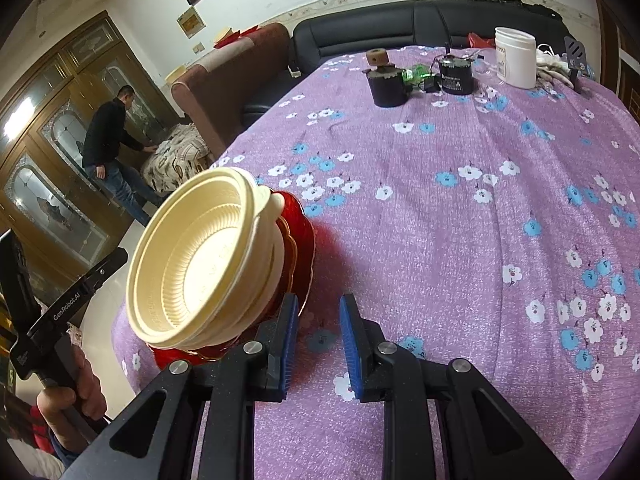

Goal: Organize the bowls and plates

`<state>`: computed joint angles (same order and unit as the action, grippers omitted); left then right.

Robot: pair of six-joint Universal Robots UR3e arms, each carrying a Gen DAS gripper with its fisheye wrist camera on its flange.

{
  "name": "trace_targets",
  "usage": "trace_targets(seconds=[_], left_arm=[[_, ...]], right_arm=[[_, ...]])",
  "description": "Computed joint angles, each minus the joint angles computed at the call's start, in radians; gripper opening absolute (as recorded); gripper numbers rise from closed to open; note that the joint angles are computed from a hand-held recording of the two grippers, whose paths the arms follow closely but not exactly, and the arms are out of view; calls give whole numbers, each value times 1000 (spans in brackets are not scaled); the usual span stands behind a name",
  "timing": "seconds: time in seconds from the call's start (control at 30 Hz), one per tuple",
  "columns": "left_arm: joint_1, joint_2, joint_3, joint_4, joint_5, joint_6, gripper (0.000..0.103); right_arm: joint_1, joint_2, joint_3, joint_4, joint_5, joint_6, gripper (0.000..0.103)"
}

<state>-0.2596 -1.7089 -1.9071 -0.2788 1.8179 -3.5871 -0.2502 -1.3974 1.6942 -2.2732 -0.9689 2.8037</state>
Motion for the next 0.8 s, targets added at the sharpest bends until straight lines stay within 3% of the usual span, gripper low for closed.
trace_targets(seconds=[0.2,0.27,0.5,0.73,0.8], left_arm=[[25,-21,-25,20,-77,14,43],[14,-40,-11,17,-62,21,41],[6,-88,19,2,-57,38,23],[4,-150,47,22,-75,45,16],[-1,-155,52,25,-74,54,14]], right_arm=[[22,54,-21,-24,-13,16,24],[31,63,-20,-35,-16,18,24],[55,103,-22,-76,-22,30,24],[84,150,-20,-133,-25,71,23],[86,156,-18,-133,-9,71,16]])
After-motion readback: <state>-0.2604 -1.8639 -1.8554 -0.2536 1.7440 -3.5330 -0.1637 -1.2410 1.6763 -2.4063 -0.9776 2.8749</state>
